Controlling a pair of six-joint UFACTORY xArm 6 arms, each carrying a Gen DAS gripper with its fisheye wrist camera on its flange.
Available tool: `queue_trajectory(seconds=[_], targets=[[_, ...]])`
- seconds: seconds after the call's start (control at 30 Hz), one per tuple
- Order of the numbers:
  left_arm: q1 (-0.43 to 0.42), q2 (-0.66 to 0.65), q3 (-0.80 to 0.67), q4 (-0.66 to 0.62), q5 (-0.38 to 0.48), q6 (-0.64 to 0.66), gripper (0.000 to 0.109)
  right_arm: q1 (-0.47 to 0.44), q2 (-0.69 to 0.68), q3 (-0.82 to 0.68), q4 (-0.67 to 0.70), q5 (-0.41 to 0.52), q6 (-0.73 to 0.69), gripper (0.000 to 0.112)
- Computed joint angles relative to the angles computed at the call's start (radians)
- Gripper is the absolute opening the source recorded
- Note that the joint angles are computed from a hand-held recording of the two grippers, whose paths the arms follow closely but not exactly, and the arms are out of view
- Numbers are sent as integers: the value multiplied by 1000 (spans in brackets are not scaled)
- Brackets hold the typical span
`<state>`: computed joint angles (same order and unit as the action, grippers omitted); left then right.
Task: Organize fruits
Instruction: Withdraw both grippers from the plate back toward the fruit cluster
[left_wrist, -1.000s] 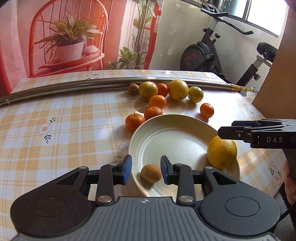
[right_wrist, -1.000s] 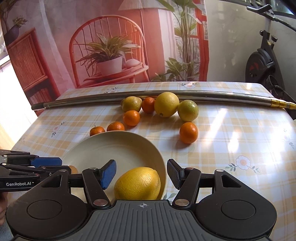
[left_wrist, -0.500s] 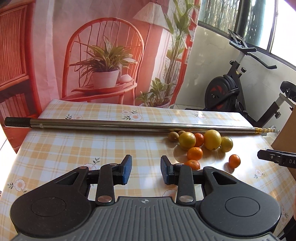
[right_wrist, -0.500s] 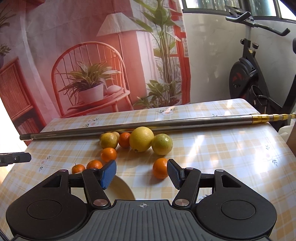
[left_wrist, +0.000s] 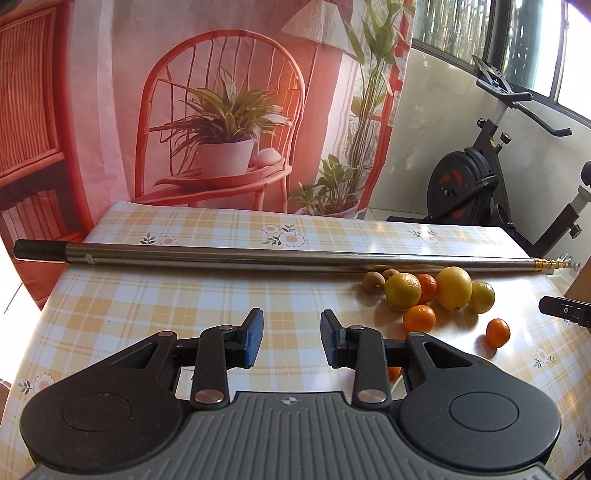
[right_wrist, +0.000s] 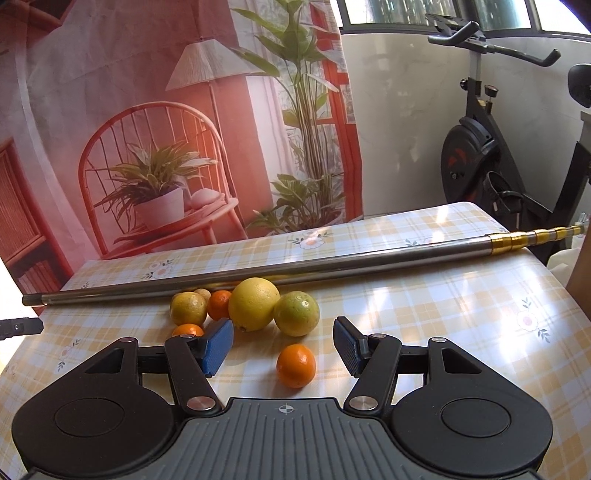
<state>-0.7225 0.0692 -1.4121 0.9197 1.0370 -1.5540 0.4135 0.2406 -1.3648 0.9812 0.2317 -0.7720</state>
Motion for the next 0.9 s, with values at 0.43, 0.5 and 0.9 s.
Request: queue_trajectory(seconds=[0.43,0.5,0.9], targets=[[40,80,-84,-12,-65,65,36,-14,78,-78,-82,21,76,57],[45,97,-101,-22,-80,88,36,-16,89,-90,-106,26,98,57],[67,142,-142,-105,-159,162,36,-25,117,-121,-145,56,146,57]])
